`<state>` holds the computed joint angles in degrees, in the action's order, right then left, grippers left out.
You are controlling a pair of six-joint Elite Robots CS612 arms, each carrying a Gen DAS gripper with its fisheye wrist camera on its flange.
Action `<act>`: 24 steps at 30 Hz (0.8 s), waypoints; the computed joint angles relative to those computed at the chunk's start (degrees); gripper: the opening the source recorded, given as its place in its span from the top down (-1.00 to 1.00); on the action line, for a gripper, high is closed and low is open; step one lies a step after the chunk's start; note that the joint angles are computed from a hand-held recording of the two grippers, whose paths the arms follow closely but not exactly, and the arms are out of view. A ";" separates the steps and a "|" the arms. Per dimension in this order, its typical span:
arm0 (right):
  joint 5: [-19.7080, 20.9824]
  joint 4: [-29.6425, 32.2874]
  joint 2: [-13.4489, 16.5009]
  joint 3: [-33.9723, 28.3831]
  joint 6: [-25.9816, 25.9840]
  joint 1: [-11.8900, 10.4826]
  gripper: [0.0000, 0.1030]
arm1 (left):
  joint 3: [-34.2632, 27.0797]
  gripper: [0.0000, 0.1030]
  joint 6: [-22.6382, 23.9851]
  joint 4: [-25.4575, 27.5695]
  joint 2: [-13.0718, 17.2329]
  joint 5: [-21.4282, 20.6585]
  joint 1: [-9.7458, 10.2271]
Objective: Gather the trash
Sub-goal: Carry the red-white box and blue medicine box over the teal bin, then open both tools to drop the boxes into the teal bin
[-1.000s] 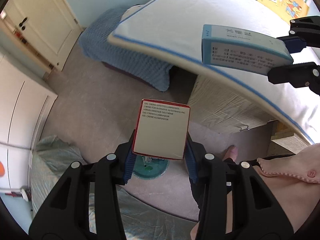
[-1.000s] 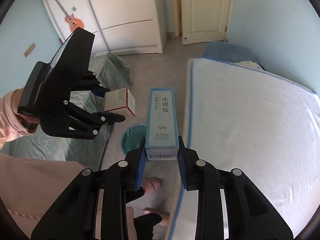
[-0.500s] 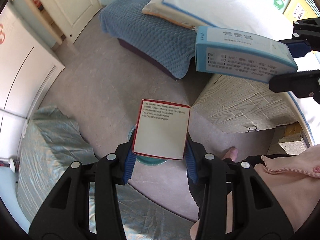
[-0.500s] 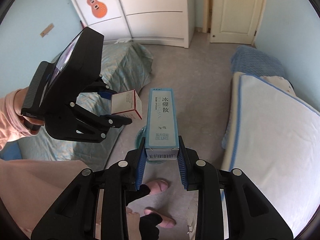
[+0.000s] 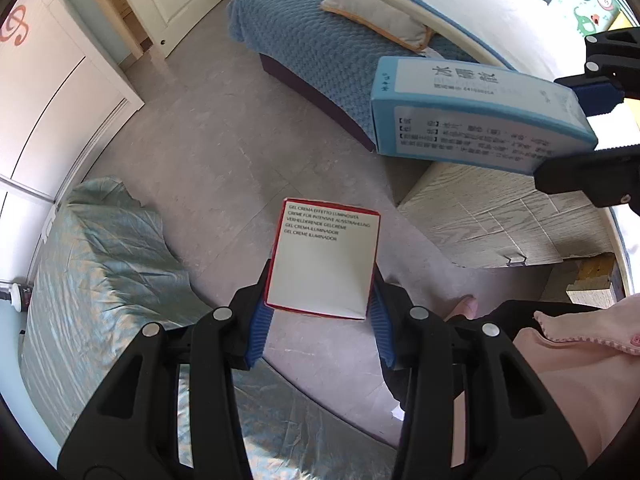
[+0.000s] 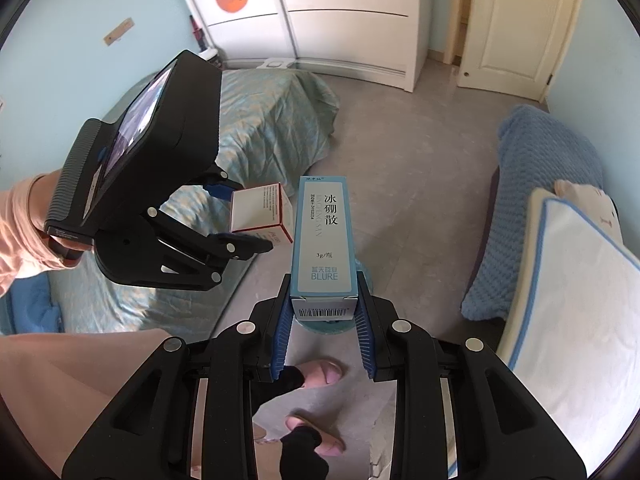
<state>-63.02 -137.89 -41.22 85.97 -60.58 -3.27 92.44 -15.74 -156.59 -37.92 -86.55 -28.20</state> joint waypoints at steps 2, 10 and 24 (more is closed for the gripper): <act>-0.04 0.58 0.18 -0.51 -0.42 0.30 0.42 | 0.16 0.21 -0.17 -0.15 -0.05 0.06 0.22; 0.50 -3.29 0.83 -0.52 1.68 0.78 -0.67 | 0.26 -0.90 -0.97 -0.83 0.47 1.96 0.50; -0.58 -1.69 1.33 -2.17 6.50 -0.66 -0.67 | -0.66 -0.86 -0.16 1.86 0.95 2.38 0.53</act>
<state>-63.60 -139.58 -39.90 83.79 -54.08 -3.93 91.78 -15.90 -154.73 -36.97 -84.16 -27.67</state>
